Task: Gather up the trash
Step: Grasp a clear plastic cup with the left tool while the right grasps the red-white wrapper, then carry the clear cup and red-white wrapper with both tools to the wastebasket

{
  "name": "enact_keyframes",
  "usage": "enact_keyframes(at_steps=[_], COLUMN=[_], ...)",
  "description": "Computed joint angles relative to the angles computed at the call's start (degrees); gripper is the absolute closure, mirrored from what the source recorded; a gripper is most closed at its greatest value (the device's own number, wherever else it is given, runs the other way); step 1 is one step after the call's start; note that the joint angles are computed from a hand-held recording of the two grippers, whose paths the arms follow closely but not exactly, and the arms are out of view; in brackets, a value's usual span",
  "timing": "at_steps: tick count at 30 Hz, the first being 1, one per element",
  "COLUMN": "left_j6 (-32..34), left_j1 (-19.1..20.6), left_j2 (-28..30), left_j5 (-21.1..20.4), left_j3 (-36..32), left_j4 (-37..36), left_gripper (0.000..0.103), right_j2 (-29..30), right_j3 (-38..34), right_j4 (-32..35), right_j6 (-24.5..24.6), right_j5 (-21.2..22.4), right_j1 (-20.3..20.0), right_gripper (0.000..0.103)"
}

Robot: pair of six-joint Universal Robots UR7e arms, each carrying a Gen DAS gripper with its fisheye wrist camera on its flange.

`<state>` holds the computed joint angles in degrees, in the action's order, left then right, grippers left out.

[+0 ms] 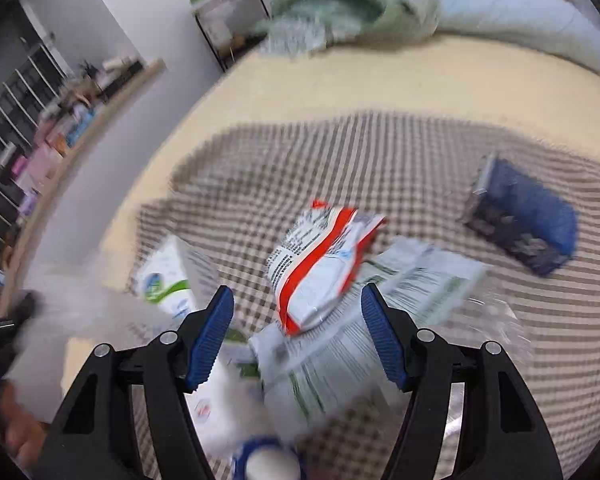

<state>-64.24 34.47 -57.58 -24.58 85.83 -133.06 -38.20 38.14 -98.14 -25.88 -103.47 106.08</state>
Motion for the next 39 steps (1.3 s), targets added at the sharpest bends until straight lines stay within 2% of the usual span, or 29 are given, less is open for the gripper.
enact_keyframes(at_steps=[3, 4, 5, 6, 8, 11, 13, 17, 21, 24, 27, 29, 31, 35, 39], left_j6=[0.47, 1.26, 1.43, 1.90, 1.34, 0.49, -0.54, -3.08, -5.83, -5.28, -12.21, -12.55, -14.08, -21.28, -27.92], left_j1=[0.52, 0.90, 1.23, 1.43, 1.43, 1.41, 0.69, -1.15, -4.48, -6.13, -8.64, -9.85, -11.10, -13.73, -15.83], left_j2=[-0.24, 0.31, 0.35, 0.21, -0.16, -0.51, -0.53, -0.02, 1.49, 2.11, 4.03, 5.03, 6.84, 11.78, 15.47], left_j5=[0.19, -0.17, -0.39, -0.60, -0.80, -0.66, -0.06, -0.03, 1.40, -1.31, -0.85, -2.14, -3.12, -4.13, -7.11], left_j3=[-0.36, -1.18, -1.39, -1.35, -1.09, -0.86, -1.04, -3.04, -7.48, -9.18, -13.83, -15.18, -17.79, -24.76, -27.71], left_j4=[1.97, 1.83, 1.97, 1.88, 2.96, 4.09, 5.45, 9.48, 16.92, 16.27, 26.90, 26.79, 29.68, 42.41, 49.85], left_gripper=[0.098, 0.098, 0.098, 0.098, 0.098, 0.098, 0.098, 0.098, 0.098, 0.098, 0.098, 0.098, 0.098, 0.098, 0.098], right_j2=[4.81, 6.15, 7.36, 7.84, 5.97, 3.02, 1.09, -1.21, -5.19, -9.62, -12.95, -16.18, -19.40, -25.74, -31.39], right_j3=[-4.90, -6.07, -7.52, -7.82, -3.87, 0.31, 1.56, 1.04, 1.51, 2.96, 4.40, 6.03, 8.70, 13.62, 17.49], right_j4=[4.32, 4.91, 6.38, 6.82, 3.78, -0.69, -2.67, -1.73, 0.19, 1.39, 2.37, 3.48, 3.64, 5.11, 6.64], right_j6=[5.43, 6.58, 7.19, 7.46, 5.68, 3.18, 1.26, -1.15, -2.23, -3.38, -3.76, -4.79, -6.31, -8.03, -9.06], right_j5=[-0.79, -1.23, -1.39, -1.01, -0.61, -0.51, -0.05, -0.33, -0.10, 0.32, -0.28, -0.67, -1.74, -2.29, -1.38], right_j1=[-0.39, -0.49, -0.59, -0.83, -0.66, -0.03, 0.54, 0.75, 0.49, -0.37, -1.32, -2.33, -3.16, -5.77, -8.85], right_gripper=[0.042, 0.051, 0.074, 0.079, 0.090, 0.094, 0.095, 0.095, 0.095, 0.095, 0.095, 0.095, 0.095, 0.095, 0.095])
